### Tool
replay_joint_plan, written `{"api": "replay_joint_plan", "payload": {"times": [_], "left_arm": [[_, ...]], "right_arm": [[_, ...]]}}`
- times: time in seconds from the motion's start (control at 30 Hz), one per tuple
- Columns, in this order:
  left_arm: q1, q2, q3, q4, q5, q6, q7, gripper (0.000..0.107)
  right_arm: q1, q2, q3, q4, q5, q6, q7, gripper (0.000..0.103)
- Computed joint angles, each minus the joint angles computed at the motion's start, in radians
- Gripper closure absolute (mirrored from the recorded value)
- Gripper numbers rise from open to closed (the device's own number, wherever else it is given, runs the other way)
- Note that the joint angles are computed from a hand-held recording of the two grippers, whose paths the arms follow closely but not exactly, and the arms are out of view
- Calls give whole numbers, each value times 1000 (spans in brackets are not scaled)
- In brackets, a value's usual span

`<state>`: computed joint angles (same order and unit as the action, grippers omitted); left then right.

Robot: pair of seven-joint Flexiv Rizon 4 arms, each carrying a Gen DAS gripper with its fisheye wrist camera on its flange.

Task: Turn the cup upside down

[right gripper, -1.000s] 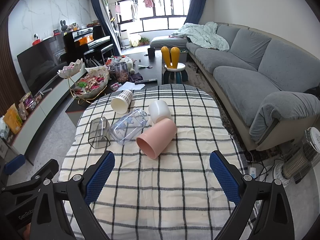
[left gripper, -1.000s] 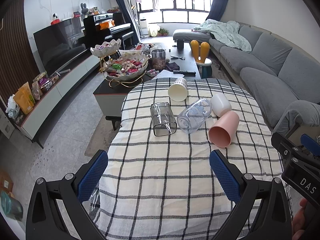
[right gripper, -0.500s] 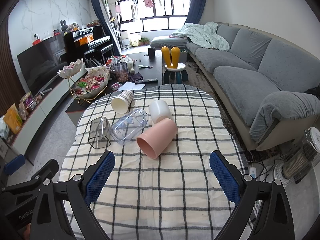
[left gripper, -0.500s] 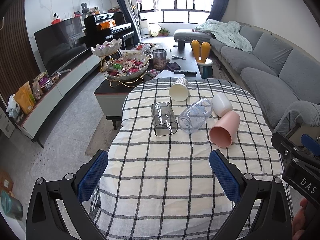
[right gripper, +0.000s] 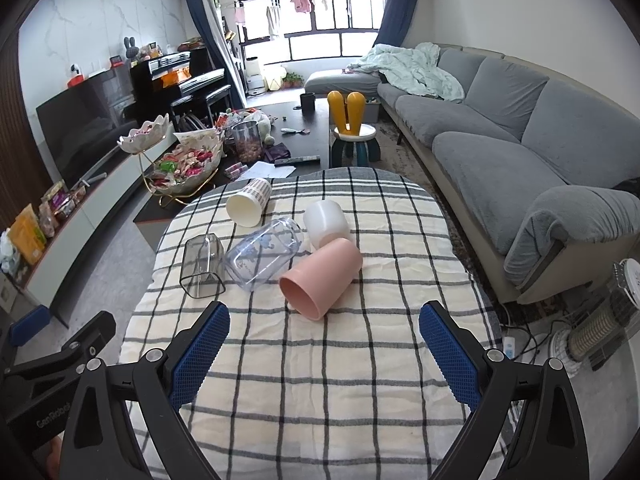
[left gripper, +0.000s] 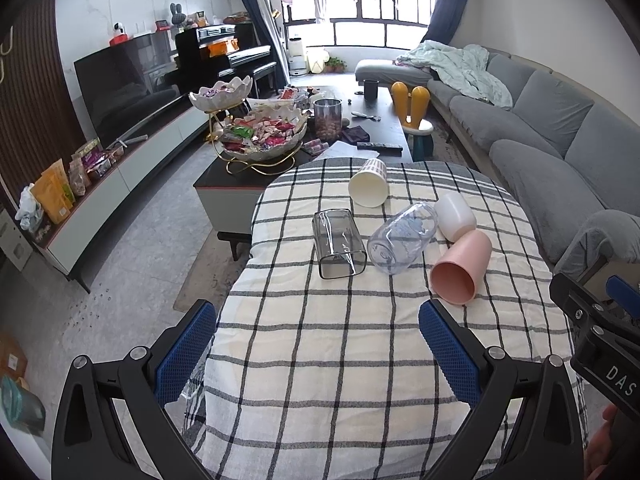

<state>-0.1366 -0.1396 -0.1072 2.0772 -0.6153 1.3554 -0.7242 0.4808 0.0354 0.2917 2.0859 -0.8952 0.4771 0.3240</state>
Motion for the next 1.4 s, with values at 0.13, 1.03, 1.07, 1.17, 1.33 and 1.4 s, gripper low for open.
{"api": "replay_joint_plan", "payload": {"times": [0.13, 1.03, 1.07, 1.17, 1.33, 1.4], "left_arm": [[-1, -12, 1, -14, 9, 2, -12, 4], [119, -271, 8, -306, 236, -61, -202, 4], [124, -279, 6, -312, 236, -62, -200, 4], [136, -313, 3, -343, 236, -79, -199, 4], [158, -368, -13, -398, 228, -116, -182, 4], [162, -388, -20, -412, 226, -115, -171, 4]], "right_arm": [[-8, -34, -21, -20, -13, 23, -8, 7], [-26, -401, -195, -362, 76, 308, -374, 7], [-22, -420, -201, -384, 96, 312, -395, 7], [-11, -480, -220, -453, 154, 309, -462, 7], [6, -579, -245, -573, 240, 279, -575, 7], [9, -614, -253, -619, 271, 265, -618, 7]]}}
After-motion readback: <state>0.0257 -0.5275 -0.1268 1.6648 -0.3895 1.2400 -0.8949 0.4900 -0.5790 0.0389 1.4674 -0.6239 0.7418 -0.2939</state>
